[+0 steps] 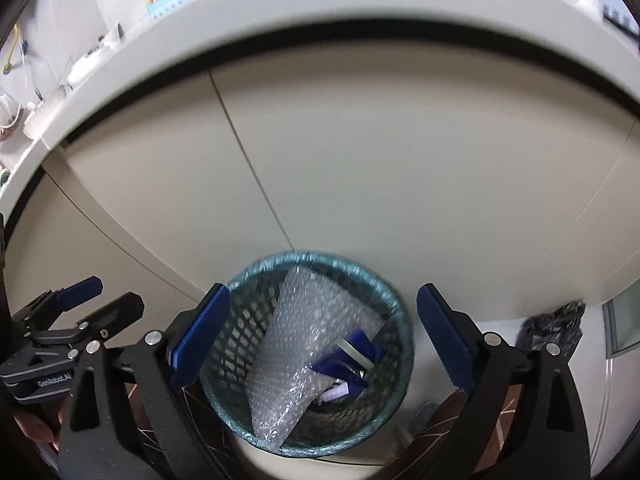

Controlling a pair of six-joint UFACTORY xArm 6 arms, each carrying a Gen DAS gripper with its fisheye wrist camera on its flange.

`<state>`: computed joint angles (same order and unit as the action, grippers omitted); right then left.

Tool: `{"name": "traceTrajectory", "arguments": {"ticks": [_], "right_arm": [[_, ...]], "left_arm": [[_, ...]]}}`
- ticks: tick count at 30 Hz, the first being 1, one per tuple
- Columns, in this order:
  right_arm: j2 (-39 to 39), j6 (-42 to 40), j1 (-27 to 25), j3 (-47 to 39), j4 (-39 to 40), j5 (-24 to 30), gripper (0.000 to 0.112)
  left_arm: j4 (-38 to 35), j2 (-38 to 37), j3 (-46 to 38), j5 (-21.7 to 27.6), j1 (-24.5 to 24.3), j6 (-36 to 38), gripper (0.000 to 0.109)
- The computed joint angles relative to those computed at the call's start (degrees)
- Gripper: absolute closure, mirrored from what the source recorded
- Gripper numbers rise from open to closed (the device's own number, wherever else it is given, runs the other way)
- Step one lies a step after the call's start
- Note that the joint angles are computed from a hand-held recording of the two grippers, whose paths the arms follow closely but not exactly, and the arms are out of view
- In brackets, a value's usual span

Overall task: Collect trash
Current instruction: 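Raise both open tools from the bin back over the counter, then grasp the white pill bottle with the left tool while the right tool grasps the tissue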

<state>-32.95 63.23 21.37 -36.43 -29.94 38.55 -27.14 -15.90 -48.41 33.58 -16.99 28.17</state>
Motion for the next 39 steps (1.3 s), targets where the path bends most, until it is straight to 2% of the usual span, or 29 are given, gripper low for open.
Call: {"name": "traceTrajectory", "arguments": {"ticks": [8,17,27,32,39], "right_arm": [[-5.2,-2.7,-0.9,-4.9,-2.3,5.5,0.022],[-4.8,-9.6,-4.2,-14.0,-0.1,8.3,0.022],[2.8,-18.2,-8.8,-26.9,5.1,8.8,0.022],[9.4,-24.3,-12.2,-33.8,10.1,9.0,0.022],[20.6,-28.9,-15.9,-45.1,13.2,10.7,0.022]], "left_arm": [[0.3,-2.8,-5.1,1.9,-1.0,-1.3,0.011],[1.8,-0.3,-16.3,4.9,-1.4,-4.2,0.011],[4.8,8.1,-32.3,9.7,-1.6,-8.4,0.011],[5.8,13.5,-39.9,11.2,-1.9,-9.2,0.011],[8.5,23.1,-53.0,14.2,-2.0,-11.0,0.011]]}}
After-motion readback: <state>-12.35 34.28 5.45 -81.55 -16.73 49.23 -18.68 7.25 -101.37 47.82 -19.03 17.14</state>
